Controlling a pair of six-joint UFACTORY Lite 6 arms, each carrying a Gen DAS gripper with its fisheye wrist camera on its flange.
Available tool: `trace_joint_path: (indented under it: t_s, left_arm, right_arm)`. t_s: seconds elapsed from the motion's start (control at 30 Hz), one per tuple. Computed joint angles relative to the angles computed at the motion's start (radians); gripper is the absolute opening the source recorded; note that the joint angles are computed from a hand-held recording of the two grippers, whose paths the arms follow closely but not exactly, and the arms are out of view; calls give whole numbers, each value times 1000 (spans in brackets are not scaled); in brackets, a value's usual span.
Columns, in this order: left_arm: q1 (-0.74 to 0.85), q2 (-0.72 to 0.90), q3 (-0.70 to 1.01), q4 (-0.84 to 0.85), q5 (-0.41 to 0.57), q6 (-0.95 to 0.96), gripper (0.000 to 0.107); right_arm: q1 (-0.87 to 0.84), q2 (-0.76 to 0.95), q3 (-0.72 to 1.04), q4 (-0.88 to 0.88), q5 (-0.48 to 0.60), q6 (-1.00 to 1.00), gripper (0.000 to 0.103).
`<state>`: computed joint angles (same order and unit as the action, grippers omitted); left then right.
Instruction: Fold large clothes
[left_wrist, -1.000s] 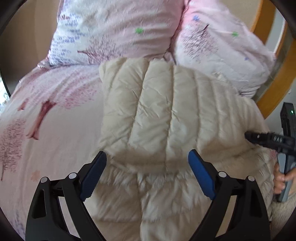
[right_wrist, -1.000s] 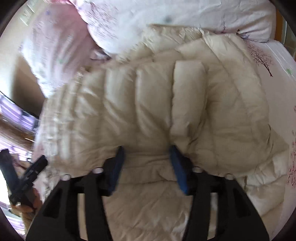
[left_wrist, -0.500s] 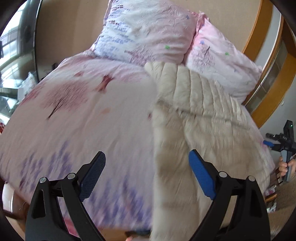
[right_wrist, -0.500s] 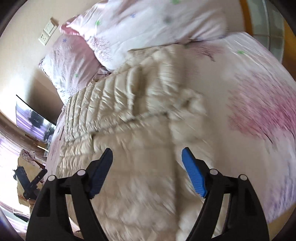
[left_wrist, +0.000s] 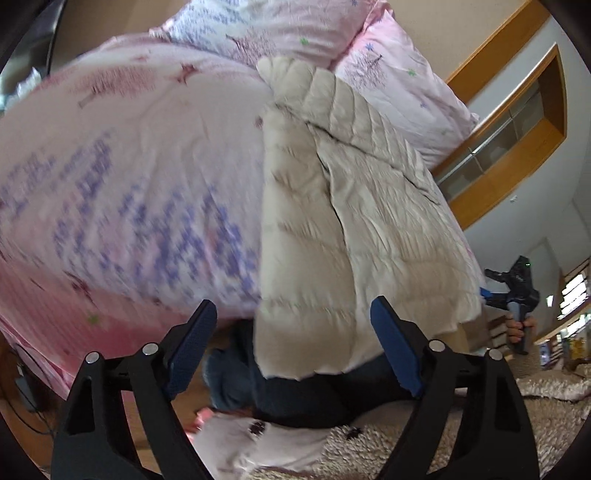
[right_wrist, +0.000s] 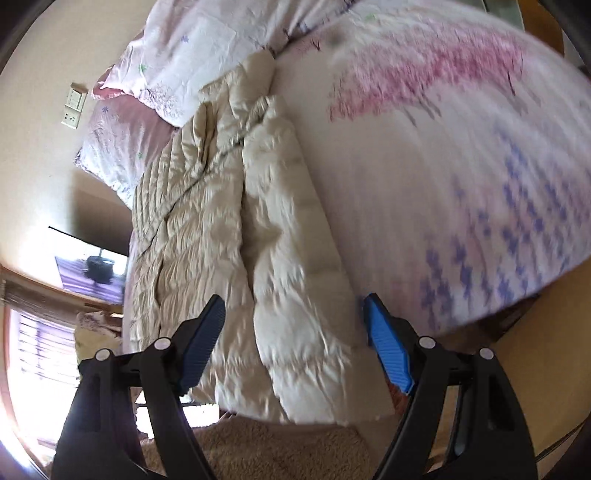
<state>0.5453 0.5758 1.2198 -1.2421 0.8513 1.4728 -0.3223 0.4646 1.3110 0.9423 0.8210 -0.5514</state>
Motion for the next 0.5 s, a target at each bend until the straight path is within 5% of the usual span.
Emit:
trace_joint_path:
  t_s: [0.5]
  left_arm:
    - [-55,166,70,-96,110,-9,71]
  right_arm:
    - [-38,3,-126,108,110,-173,72]
